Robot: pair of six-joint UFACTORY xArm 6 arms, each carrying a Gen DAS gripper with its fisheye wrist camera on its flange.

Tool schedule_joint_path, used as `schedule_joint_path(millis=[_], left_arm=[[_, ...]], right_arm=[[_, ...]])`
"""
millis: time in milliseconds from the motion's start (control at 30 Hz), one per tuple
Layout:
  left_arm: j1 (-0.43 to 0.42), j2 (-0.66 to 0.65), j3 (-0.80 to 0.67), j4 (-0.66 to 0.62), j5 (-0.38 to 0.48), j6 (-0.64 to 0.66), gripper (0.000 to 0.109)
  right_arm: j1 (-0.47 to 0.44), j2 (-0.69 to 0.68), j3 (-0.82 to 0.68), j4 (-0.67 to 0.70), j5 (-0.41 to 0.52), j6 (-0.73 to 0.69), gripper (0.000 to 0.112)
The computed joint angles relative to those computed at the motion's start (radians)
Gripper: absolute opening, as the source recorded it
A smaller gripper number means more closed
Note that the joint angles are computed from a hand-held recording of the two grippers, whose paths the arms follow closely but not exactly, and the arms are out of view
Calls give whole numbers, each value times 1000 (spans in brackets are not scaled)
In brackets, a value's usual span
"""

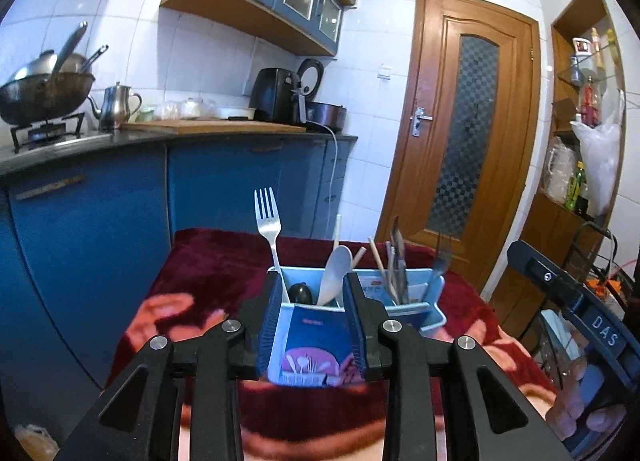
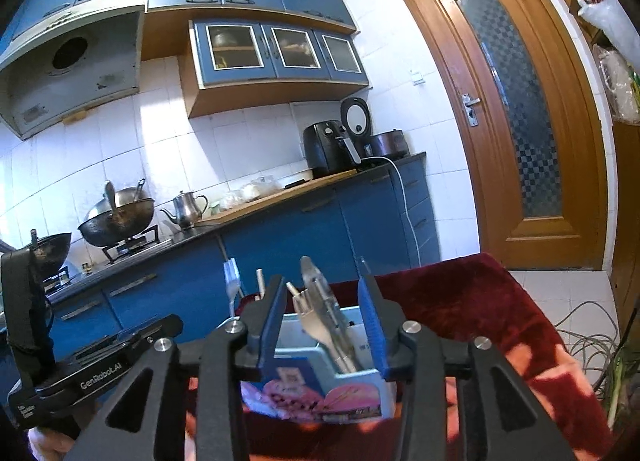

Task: Organize utensils

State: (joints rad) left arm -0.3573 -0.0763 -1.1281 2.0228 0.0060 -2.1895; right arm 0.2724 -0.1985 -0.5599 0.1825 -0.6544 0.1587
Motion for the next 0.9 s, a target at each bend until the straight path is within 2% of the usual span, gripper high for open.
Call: schedule_joint_path(millis=[133, 233, 433, 567, 633, 800, 900], left_arm=[[-7, -88, 97, -65, 12, 75, 32], [-10, -146, 160, -73, 21, 80, 32], [-17, -235, 276, -95, 50, 93, 34], [-45, -277, 353, -83, 112, 91, 41], [-62, -287, 388, -86, 152, 101, 43], [-59, -282, 440, -103, 181, 81, 52], [-78, -279, 469, -104, 243, 68, 57]], right_arm=[[61, -93, 69, 96, 21, -84, 41], [113, -146, 110, 186, 33, -156, 42], [251, -215, 179, 461, 12, -360, 43], [319, -215, 226, 582, -25, -419, 44], [344, -203, 246, 626, -54, -431, 49], [394, -137, 266, 721, -125, -458, 58], [402, -105, 277, 735, -150, -458, 65]])
